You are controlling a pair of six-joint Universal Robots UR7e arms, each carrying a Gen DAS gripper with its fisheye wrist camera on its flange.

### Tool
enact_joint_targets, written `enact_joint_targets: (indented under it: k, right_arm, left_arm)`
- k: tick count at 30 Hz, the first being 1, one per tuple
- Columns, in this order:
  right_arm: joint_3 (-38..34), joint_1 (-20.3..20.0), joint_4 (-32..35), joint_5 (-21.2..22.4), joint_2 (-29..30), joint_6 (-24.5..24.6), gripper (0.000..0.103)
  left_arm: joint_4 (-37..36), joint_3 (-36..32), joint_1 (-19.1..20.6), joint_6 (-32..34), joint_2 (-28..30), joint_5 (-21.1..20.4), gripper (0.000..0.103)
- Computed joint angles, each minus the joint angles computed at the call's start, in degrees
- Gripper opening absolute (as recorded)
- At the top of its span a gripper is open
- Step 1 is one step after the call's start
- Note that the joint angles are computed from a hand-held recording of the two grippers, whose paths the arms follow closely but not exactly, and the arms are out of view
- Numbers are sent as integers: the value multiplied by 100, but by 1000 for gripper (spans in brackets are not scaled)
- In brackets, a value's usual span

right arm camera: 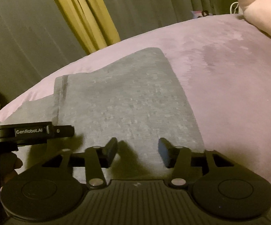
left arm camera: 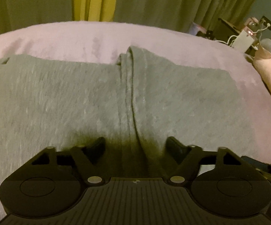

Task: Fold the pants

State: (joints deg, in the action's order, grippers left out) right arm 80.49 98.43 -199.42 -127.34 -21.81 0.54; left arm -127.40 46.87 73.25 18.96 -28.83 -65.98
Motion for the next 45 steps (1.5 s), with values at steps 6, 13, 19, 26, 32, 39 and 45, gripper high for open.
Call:
enact_joint_targets:
  k: [6,13,19,26,32,39,45]
  right_arm:
    - [-160,44,83,-98,84,-154,57]
    - [-319,98,204,-268,166,-336,59]
    - [-342,103,255,-279,167,-368,62]
    - [-350,149,-29,-411,212,-461,67]
    - [-337,158,-252,-462,225,-416,72]
    - [-427,193,-194,-580,298,-616,75]
    - [-411,212,-226,-514,294,-759,79]
  left_arm:
    - [259,-150,113,-141,-24,-482,34]
    - [286,-276,32,-112,128,-132,39]
    - [100,-80,-37,-101,16,-122,19]
    - [-327,339,-102,56,-330,-519,17]
    - [-576,647,-219,-37,-537,-670,17]
    - [-615,596,-274,16,-446,-441,17]
    - [-303,415,-172,-431,-482,-459,17]
